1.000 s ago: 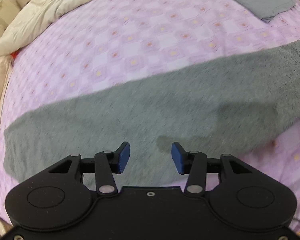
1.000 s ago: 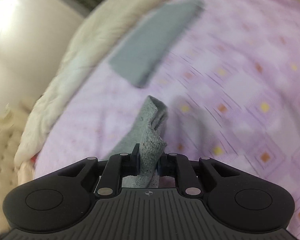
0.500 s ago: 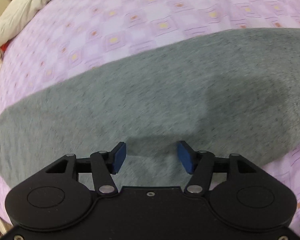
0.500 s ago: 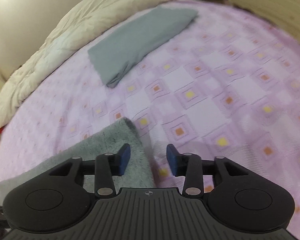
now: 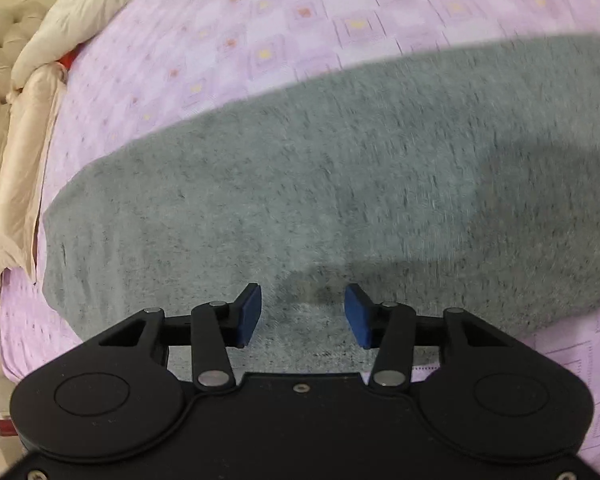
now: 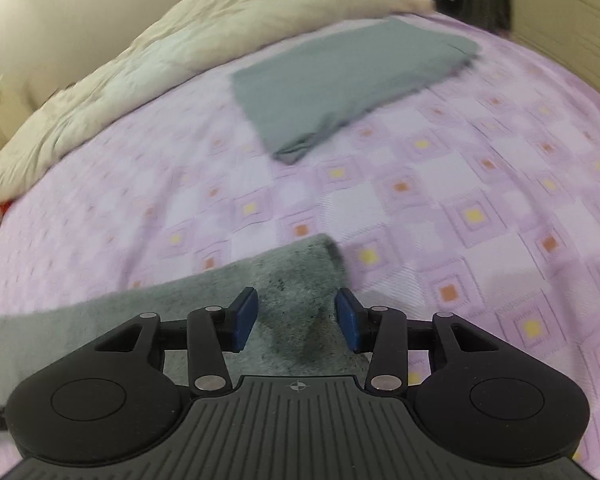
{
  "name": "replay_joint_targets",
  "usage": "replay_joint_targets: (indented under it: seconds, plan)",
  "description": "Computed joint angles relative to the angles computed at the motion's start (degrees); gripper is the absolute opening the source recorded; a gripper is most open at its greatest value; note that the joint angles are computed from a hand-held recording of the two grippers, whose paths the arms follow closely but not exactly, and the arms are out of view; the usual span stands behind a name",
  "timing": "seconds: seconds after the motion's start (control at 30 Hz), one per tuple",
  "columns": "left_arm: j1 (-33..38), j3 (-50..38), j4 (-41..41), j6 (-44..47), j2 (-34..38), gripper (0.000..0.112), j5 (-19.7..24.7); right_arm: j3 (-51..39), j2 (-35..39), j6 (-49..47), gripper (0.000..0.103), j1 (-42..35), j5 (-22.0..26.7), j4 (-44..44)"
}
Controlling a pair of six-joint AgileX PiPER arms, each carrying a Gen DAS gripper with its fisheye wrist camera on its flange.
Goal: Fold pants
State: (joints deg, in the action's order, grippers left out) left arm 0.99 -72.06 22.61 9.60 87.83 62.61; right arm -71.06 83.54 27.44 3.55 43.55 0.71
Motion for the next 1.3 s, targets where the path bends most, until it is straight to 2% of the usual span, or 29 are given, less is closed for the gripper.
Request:
replay_joint_targets:
  seconds: [0.17,0.37,0.43,0.5,0.67,0.73,0.77,0.87,0.9,1.0,1.13,1.17,1.3]
  plan:
    - [-0.7,-3.0,-5.7,2.0,-1.3,0.055,1.0,4.0,-3.8,-5.9,0.042,-6.8,2.9,10.6]
    - [-1.9,-5.5,-10.3,1.4,-1.0,0.055,3.0,11.7,-12.4,-7.4,0.043,-11.3,9.5,19.5]
    - [-2.6,-5.9,-10.9,1.0,-1.0,0.055,3.7,14.1,-13.5,-8.3,0.044,-11.2,8.3,22.0]
    - [-3.0,-6.3,-11.4,0.8,-0.7,0.055,4.2,15.9,-13.1,-9.5,0.049,-10.4,3.7,23.1]
    - [-4.2,-8.8,-13.0,0.2,0.2,0.055,5.8,15.6,-7.1,-15.6,0.05,-13.1,-5.5,34.6]
    - [-5.0,-10.2,-13.7,-0.3,1.3,0.055,6.0,13.2,-4.3,-17.1,0.042,-13.9,-4.9,37.2]
    - [-5.6,-10.9,-13.9,-0.7,1.9,0.055,6.0,11.6,-3.5,-16.4,0.022,-13.6,-4.3,36.0]
    - [-7.6,-13.2,-14.3,-2.8,4.9,0.055,5.1,7.5,-3.7,-14.2,0.017,-11.5,-2.6,29.6]
    - [-8.3,-14.1,-14.2,-3.8,6.1,0.055,4.7,6.8,-4.1,-14.0,0.011,-11.1,-2.2,28.8]
    - [-10.2,-17.1,-12.6,-8.3,11.2,0.055,3.0,4.0,-5.4,-12.8,0.01,-10.0,-0.6,25.7]
    - [-11.1,-23.3,-11.9,-12.5,19.6,0.053,4.8,1.4,-5.6,-12.8,0.009,-10.1,0.8,25.0]
    - [-11.4,-23.0,-11.3,-13.4,19.4,0.052,3.3,1.1,-5.8,-13.2,0.007,-10.4,1.2,25.0]
    - [-11.2,-26.1,-12.1,-13.1,19.9,0.051,6.3,-0.4,-4.8,-14.0,0.005,-10.9,0.6,26.1]
